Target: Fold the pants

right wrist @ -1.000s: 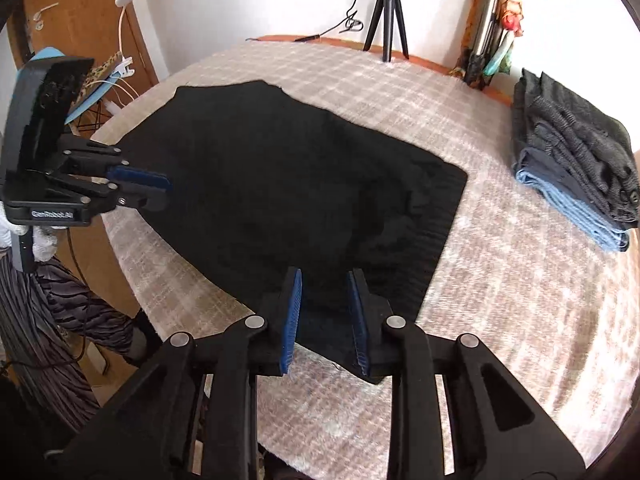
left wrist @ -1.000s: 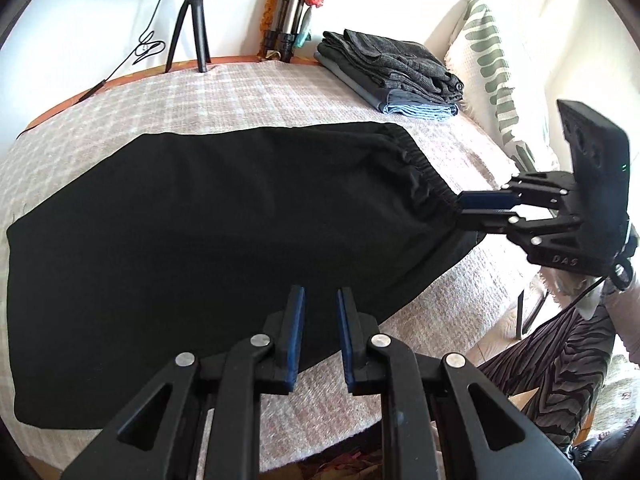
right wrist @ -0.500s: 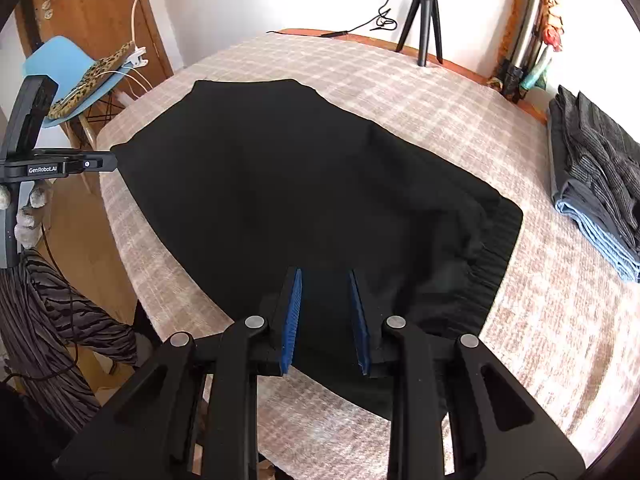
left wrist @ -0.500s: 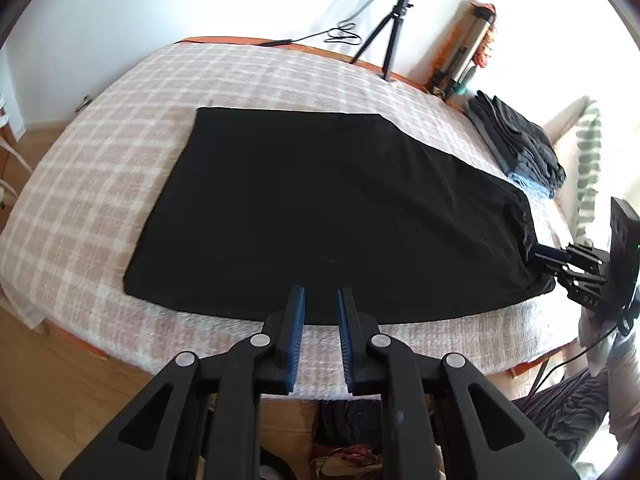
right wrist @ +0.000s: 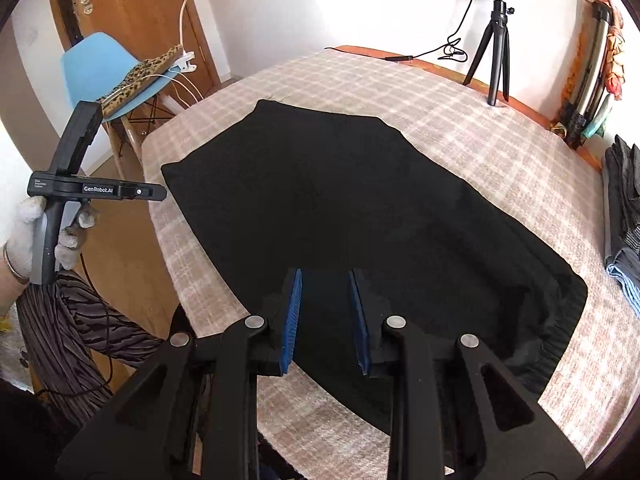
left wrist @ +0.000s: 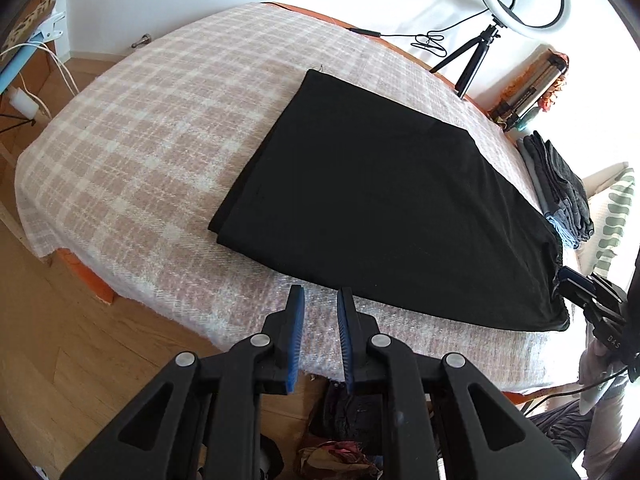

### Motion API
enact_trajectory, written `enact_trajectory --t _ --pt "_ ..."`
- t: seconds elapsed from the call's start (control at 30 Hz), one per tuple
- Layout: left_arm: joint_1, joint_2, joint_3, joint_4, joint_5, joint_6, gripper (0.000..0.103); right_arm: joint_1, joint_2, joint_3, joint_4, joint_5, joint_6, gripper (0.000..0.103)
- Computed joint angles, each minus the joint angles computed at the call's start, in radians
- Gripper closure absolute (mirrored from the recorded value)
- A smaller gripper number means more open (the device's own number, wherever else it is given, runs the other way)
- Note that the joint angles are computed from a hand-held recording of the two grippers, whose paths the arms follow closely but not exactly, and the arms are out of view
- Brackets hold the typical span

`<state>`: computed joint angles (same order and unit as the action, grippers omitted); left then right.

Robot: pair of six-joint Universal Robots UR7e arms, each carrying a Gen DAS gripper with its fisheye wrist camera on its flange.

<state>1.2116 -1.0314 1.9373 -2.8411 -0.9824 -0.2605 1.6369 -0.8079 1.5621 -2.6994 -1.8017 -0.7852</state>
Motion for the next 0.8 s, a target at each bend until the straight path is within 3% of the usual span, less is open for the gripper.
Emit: enact_trajectory --t 0.1,0.17,0.4,0.5,0.57,0.7,0.8 --pt "0.013 -0.003 -0.006 -0.006 0.012 -0.015 0.089 0.011 0.028 -0.039 0.020 -0.002 0.009 0.078" --pt "0.033 -0.007 -0.022 0.002 -0.019 -0.037 0.089 0.017 0.051 -0.079 0.048 0.000 0.030 0.076" --pt "0.067 0.006 -0.062 -0.010 -0.041 -0.069 0.089 0.062 0.185 -0.330 0.239 0.017 0.042 0.050" --pt "0.077 0.012 -0.071 -0.012 -0.052 -0.088 0.089 0.089 0.271 -0.490 0.366 0.035 0.066 0.046" --pt "0.077 0.019 -0.078 0.007 -0.038 -0.088 0.089 0.106 0.341 -0.621 0.480 0.035 0.094 0.036" --pt "0.070 0.013 -0.054 -0.033 -0.031 -0.093 0.089 0.139 0.458 -0.783 0.592 -0.009 0.108 0.035" --pt "0.068 0.007 -0.032 -0.072 -0.037 -0.086 0.089 0.159 0.523 -0.840 0.639 -0.048 0.094 0.046"
